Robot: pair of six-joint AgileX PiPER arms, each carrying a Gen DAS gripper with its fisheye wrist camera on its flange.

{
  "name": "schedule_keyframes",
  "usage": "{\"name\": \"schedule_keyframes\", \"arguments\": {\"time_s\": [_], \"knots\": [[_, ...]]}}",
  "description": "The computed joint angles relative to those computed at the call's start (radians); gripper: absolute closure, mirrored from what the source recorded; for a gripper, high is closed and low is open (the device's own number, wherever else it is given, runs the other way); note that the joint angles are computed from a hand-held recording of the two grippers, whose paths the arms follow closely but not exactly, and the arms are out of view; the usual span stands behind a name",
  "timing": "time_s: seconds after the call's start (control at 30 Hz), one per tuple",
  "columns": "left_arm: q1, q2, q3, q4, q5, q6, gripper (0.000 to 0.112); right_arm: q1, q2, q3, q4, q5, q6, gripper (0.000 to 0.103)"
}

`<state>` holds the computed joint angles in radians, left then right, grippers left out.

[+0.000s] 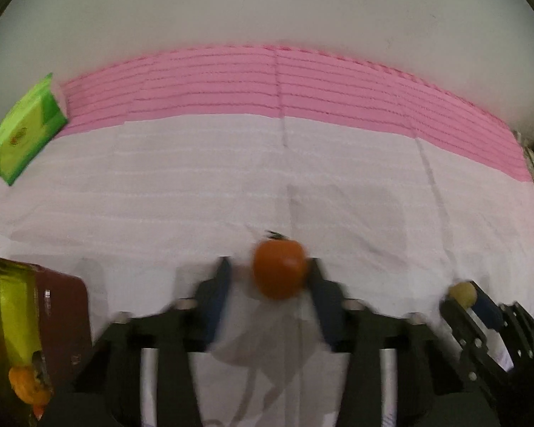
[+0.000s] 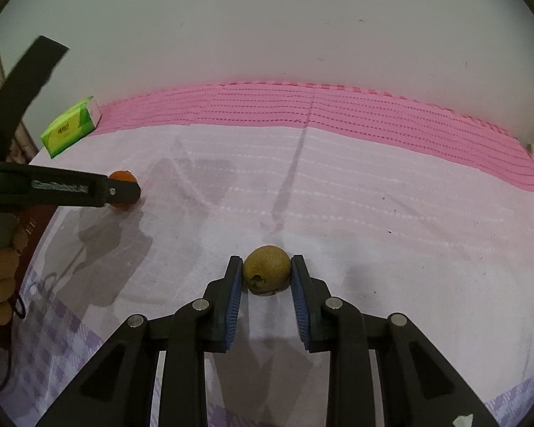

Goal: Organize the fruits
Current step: 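Grasp the last red tomato with the left tool while the right tool holds the kiwi, then carry the red tomato over the tin and release it with the left tool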

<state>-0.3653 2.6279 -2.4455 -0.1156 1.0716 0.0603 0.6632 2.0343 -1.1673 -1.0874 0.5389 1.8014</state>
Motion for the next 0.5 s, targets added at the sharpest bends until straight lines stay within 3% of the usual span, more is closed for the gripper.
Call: {"name": "schedule_keyframes", "arguments": {"time_s": [0.07, 0.17, 0.33, 0.5], "knots": [[-0.007, -0.055, 0.093, 0.027, -0.021, 0.003, 0.081, 0.004, 0.004, -0.011, 0.015, 0.013, -0.02, 0.077], [0.002, -0.214, 0.389, 0.01, -0.177, 0.038, 0.081, 0.008, 0.009, -0.023, 0.032, 0.026, -0.04, 0.077], [0.028, -0.408, 0.686, -0.005, -0.259, 0.084, 0.081, 0.015, 0.019, -0.045, 0.058, 0.051, -0.072, 0.077], [0.086, -0.559, 0.871, -0.039, -0.304, 0.148, 0.081, 0.02, 0.025, -0.056, 0.069, 0.065, -0.084, 0.077]]}}
